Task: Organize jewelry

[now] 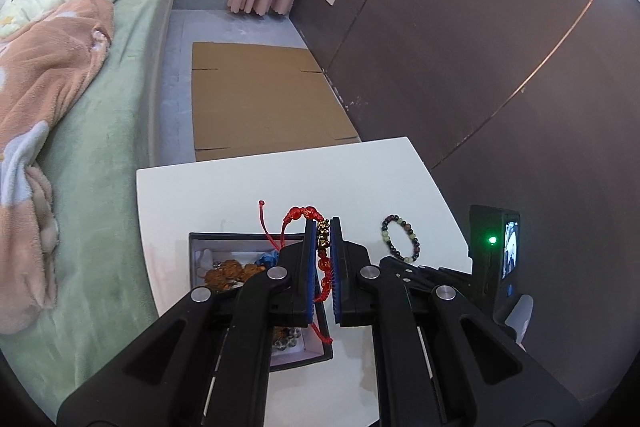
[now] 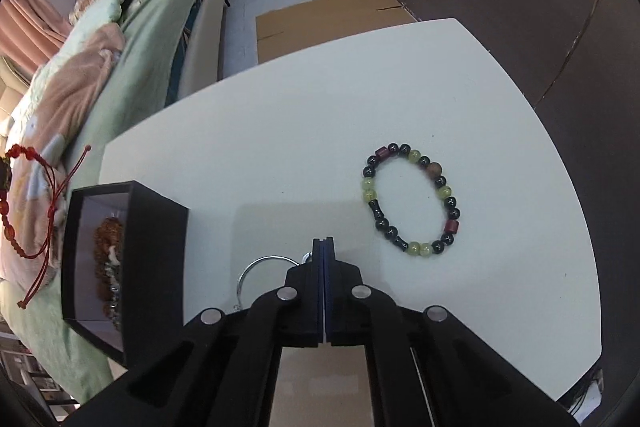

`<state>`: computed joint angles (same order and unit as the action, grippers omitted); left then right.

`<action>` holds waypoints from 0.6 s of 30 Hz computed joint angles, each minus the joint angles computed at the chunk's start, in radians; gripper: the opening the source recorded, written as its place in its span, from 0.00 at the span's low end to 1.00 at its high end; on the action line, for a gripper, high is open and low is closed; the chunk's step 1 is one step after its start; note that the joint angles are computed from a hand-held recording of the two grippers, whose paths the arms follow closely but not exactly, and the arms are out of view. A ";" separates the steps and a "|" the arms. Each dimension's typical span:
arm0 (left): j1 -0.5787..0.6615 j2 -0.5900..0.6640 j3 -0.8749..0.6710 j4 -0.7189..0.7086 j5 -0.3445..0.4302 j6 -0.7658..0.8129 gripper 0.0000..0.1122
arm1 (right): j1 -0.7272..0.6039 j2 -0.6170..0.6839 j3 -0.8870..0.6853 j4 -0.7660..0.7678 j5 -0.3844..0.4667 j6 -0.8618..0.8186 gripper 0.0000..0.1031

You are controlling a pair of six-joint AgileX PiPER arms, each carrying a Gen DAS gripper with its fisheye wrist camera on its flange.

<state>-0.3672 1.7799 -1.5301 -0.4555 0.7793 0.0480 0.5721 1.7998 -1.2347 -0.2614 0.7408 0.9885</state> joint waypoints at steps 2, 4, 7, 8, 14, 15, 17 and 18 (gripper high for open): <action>0.008 -0.015 0.020 -0.009 -0.006 0.006 0.07 | 0.002 -0.007 0.006 0.003 -0.004 -0.005 0.01; 0.015 -0.029 0.048 -0.013 -0.017 0.013 0.07 | -0.005 -0.002 0.003 0.040 -0.001 -0.032 0.05; 0.023 -0.034 0.072 -0.018 -0.019 0.022 0.07 | -0.004 0.006 -0.008 0.019 0.012 -0.009 0.05; 0.028 -0.034 0.076 -0.028 -0.018 0.029 0.07 | -0.005 0.007 -0.010 0.008 0.011 0.000 0.05; 0.043 -0.041 0.086 -0.039 -0.025 0.039 0.07 | 0.004 0.043 -0.043 0.011 0.040 0.008 0.05; 0.045 -0.039 0.085 -0.040 -0.025 0.040 0.07 | 0.008 0.047 -0.050 -0.001 0.047 0.022 0.06; 0.044 -0.039 0.087 -0.040 -0.027 0.038 0.07 | 0.020 0.052 -0.058 -0.036 0.056 0.059 0.39; 0.045 -0.038 0.087 -0.043 -0.026 0.041 0.07 | 0.028 0.047 -0.055 -0.064 0.055 0.084 0.53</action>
